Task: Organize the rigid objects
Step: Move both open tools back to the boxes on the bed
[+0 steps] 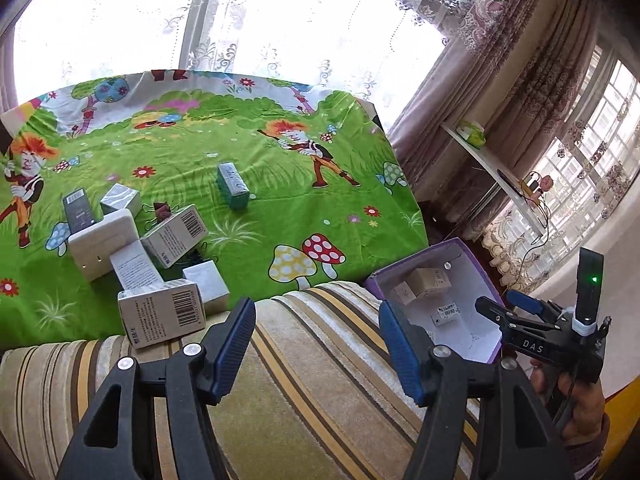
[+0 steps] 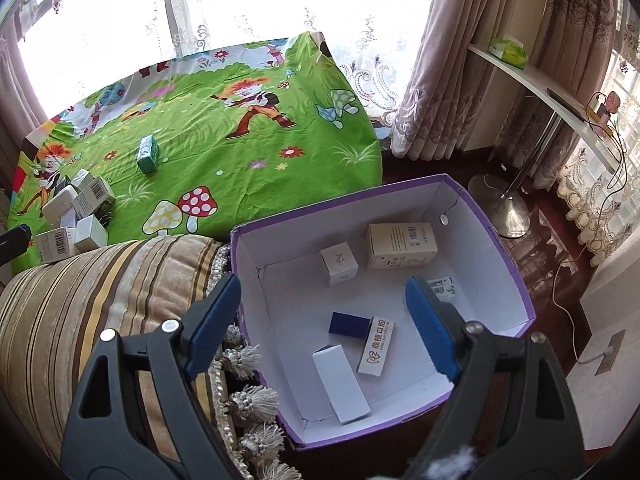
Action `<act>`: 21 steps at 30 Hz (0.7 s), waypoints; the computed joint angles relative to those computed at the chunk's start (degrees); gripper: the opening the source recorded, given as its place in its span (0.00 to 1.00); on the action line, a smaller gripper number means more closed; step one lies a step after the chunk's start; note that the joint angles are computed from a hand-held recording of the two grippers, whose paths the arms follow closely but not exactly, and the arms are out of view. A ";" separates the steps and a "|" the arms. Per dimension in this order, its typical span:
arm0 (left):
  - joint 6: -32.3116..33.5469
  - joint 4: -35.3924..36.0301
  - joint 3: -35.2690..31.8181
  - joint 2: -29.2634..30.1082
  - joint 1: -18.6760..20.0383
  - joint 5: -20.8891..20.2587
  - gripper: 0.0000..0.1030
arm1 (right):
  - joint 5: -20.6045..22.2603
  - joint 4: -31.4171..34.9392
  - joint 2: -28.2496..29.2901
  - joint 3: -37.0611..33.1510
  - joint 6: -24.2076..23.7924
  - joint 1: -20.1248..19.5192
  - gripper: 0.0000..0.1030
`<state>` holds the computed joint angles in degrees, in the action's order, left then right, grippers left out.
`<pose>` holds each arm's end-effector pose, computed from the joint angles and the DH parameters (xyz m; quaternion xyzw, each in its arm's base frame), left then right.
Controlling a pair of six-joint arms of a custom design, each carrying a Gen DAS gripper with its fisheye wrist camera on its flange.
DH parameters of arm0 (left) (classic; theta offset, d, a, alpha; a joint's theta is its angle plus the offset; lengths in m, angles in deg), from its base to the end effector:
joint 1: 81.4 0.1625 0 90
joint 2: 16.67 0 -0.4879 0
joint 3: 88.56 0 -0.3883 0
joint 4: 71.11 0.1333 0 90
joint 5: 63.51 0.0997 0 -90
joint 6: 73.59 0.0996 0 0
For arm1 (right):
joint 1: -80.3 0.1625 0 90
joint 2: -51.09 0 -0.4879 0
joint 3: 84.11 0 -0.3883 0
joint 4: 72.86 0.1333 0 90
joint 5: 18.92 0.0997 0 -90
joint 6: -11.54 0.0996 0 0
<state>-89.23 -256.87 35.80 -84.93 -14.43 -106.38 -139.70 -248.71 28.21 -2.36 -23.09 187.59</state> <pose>-0.0125 -0.5568 0.3049 -0.0798 0.8692 -0.4179 0.2519 0.3098 -0.7183 -0.0112 0.3547 -0.8700 0.1834 0.2890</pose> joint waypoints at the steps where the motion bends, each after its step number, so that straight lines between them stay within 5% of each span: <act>1: -1.93 1.44 -0.13 -0.61 0.42 1.05 0.63 | 0.29 0.25 0.07 0.08 -0.09 0.18 0.84; 7: -13.93 11.26 -1.60 -3.72 3.67 5.14 0.82 | 1.75 1.63 0.80 0.09 -0.61 1.10 0.84; 21: -29.92 37.15 -10.48 -2.60 8.56 4.73 0.87 | 3.95 3.65 2.15 -0.62 -3.76 3.39 0.84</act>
